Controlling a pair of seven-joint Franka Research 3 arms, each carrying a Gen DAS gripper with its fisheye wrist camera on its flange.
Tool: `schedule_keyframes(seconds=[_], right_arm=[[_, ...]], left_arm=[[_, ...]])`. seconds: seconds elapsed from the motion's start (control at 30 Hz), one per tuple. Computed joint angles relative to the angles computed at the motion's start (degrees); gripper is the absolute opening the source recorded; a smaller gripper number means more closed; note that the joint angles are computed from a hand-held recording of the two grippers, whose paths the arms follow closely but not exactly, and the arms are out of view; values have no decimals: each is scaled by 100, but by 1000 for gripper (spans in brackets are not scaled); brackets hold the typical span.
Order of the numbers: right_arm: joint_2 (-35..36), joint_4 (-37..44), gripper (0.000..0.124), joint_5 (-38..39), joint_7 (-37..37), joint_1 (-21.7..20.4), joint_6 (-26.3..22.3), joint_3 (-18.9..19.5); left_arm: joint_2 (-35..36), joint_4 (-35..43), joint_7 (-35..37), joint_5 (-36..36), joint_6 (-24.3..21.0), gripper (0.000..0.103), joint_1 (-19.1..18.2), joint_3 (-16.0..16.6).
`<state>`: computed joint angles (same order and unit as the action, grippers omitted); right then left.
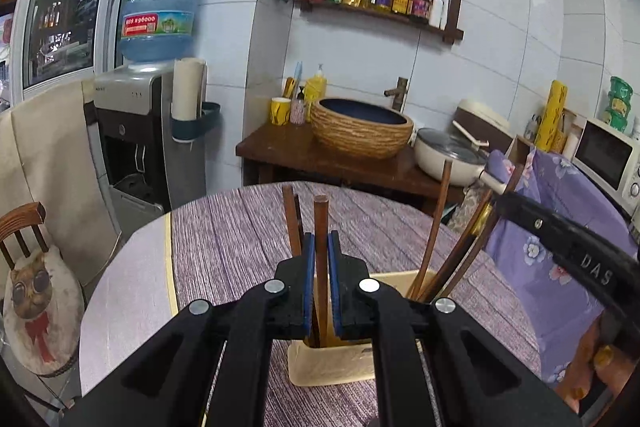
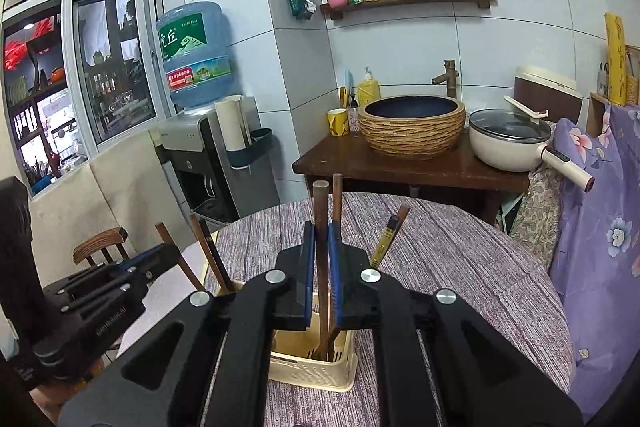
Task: Organize utensils
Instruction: 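Lower both chopsticks into the cream holder and open both tools, then move both open tools down to the two metal spoons on the table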
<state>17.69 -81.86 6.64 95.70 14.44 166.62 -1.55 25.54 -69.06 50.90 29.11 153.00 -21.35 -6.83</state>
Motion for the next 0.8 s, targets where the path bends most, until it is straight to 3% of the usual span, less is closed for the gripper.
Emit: schedule_keyframes(seconds=[0.33, 0.4, 0.43, 0.47, 0.5, 0.57, 0.67, 0.8], right_arm=[[202, 18, 8, 282, -229, -109, 197, 90], [204, -18, 15, 370, -385, -163, 253, 157], [201, -44, 21, 386, -410, -154, 303, 150], [188, -94, 39, 364, -382, -112, 381, 100], [151, -196, 55, 374, -369, -91, 526, 80], [50, -416, 56, 274, -319, 29, 808, -42], [-231, -905, 58, -210, -66, 461, 1149, -480], [-766, -1780, 70, -667, 154, 812, 1470, -734]], left_arm=[[64, -128, 163, 10, 134, 11, 7, 16], [-23, -297, 216, -5, 252, 31, 48, -11], [-75, -393, 161, 46, 334, 48, 39, 22], [-186, -580, 38, 152, 499, 61, 22, 84], [-269, -721, -94, 273, 618, 64, -4, 144], [-512, -1063, -345, 546, 746, 71, -41, 240], [-889, -1561, -620, 926, 678, 93, -35, 258], [-1429, -2353, -702, 1163, 560, 98, 165, 55]])
